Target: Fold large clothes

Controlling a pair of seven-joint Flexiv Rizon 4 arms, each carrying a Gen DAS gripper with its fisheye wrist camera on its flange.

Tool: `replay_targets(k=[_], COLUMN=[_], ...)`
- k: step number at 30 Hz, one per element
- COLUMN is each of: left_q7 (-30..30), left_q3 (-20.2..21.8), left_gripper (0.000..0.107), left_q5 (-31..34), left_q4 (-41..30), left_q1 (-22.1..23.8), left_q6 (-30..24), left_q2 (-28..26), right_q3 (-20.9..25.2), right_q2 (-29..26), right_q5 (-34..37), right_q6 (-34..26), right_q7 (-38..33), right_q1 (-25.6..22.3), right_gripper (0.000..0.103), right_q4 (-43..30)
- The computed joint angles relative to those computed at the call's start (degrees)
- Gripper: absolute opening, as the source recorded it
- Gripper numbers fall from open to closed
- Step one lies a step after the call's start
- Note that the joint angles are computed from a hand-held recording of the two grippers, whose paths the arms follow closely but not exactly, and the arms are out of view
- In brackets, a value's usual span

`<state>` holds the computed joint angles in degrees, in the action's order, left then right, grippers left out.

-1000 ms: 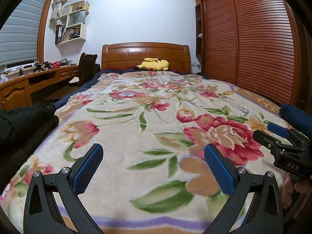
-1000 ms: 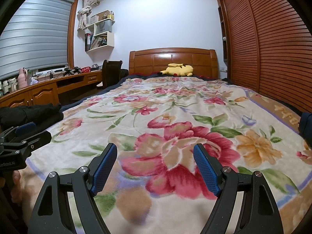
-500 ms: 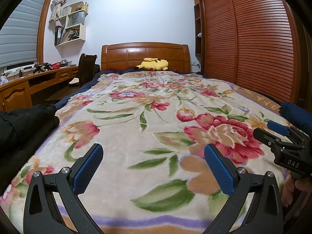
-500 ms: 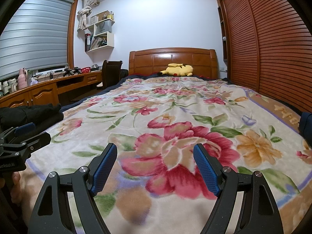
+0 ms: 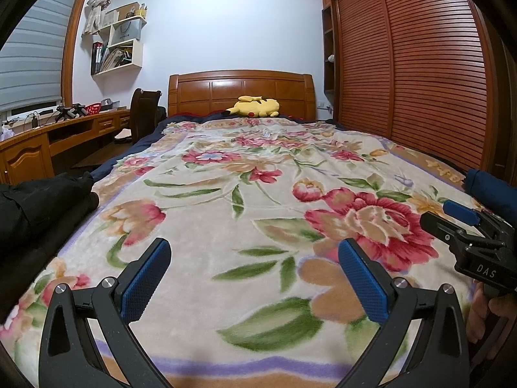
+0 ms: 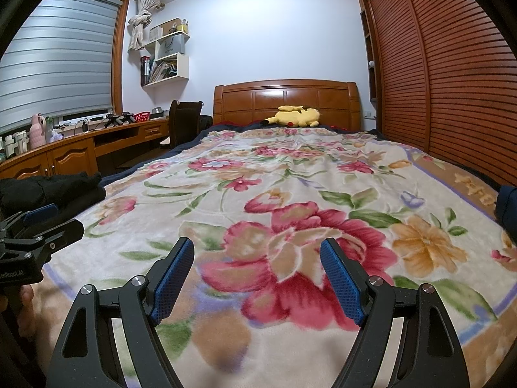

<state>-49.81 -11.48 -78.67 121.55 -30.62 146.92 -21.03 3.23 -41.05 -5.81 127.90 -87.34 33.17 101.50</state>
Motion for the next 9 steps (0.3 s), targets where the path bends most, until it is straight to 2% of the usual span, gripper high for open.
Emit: replay_targets(k=[9], left_q7=[0.1], left_q3=[0.0], left_gripper=[0.103], left_q5=[-0.1], left_q4=[0.0], left_q1=[0.0], left_q6=[0.1], left_q2=[-0.1], right_q3=[0.0], right_q2=[0.0], right_q5=[0.0], right_q6=[0.0], right_q7=[0.0], right_q1=[0.0], right_gripper=[0.082], right_q4=[0.0])
